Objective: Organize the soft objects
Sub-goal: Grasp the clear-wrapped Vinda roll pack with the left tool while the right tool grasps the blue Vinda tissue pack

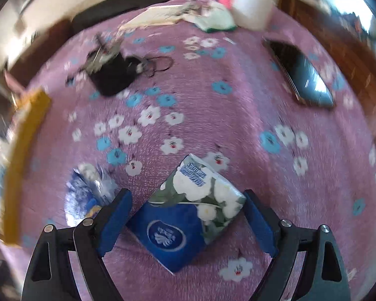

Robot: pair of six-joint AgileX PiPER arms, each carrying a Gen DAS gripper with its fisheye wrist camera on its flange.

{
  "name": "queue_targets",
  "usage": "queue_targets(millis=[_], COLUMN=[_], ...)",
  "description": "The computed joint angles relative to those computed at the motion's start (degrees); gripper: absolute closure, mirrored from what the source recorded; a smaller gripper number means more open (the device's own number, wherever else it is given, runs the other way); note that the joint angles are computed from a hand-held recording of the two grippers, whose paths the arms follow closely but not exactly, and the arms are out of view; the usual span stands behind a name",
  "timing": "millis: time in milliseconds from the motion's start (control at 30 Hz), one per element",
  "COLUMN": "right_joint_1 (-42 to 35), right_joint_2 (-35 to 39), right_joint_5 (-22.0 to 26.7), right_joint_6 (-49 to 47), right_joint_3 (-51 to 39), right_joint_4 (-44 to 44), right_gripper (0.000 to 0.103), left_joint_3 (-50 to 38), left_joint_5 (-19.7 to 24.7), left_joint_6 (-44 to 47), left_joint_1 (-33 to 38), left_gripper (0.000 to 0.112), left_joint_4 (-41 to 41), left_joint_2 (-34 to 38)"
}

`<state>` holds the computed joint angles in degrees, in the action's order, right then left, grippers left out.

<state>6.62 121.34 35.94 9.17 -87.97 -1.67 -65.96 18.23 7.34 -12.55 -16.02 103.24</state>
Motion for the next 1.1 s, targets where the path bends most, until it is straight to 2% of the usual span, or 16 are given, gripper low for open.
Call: queue_targets(millis=[67,133,233,333,533,633,867,933,1033,1100], right_joint_1=[-0.1,-2.5,-6.1,-8.7,-11.1,-11.2,-9.3,-8.9,-9.3,-9.1], right_joint_2=[-1.2,-2.6,-4.1,-5.6,-7.3,-8.1,-8.1,-8.0,-7.9,-8.0], right_joint_5=[-2.6,-3.3,-4.2,-5.0,-7.3,-8.9,-12.0,-12.8,-13.0,-13.3], right_joint_6=[-0.1,-3.6,-7.6,-11.0,-17.7,-18.4,-13.8,-11.2,-12.7,-12.7], right_joint_3=[2.9,4.5,7.0,9.4,12.9,14.6,16.1,16.3,16.3,16.4], right_joint_4=[-2.2,1.3,5.2,7.4,12.9,12.9,7.2,5.0,6.5,6.1], right_gripper=[0.021,0.028,0.030,0.030,0.030,0.029,0.025,0.025,0.025,0.024], left_joint_3=[-2.9,-6.6,-13.0,-20.1,-38.8,-45.5,-52.0,-53.3,-54.6,-52.7], left_joint_5=[2.0,4.5,7.6,9.4,18.1,21.9,24.0,24.2,24.0,22.1], left_joint_6=[-0.3,0.4,1.7,-2.5,-11.7,-12.0,-15.5,-15.9,-14.7,-13.9], left_joint_1=[-0.8,-1.7,-3.2,-5.8,-9.9,-10.5,-13.3,-13.2,-12.4,-12.0], left_gripper=[0.021,0.021,0.021,0.021,0.021,0.021,0.020,0.021,0.021,0.034], left_joint_4=[0.6,-0.7,-3.4,1.6,12.2,12.5,18.7,18.5,15.9,14.5], left_joint_2=[1.7,4.5,9.4,14.7,27.0,31.4,36.0,36.8,37.3,36.3])
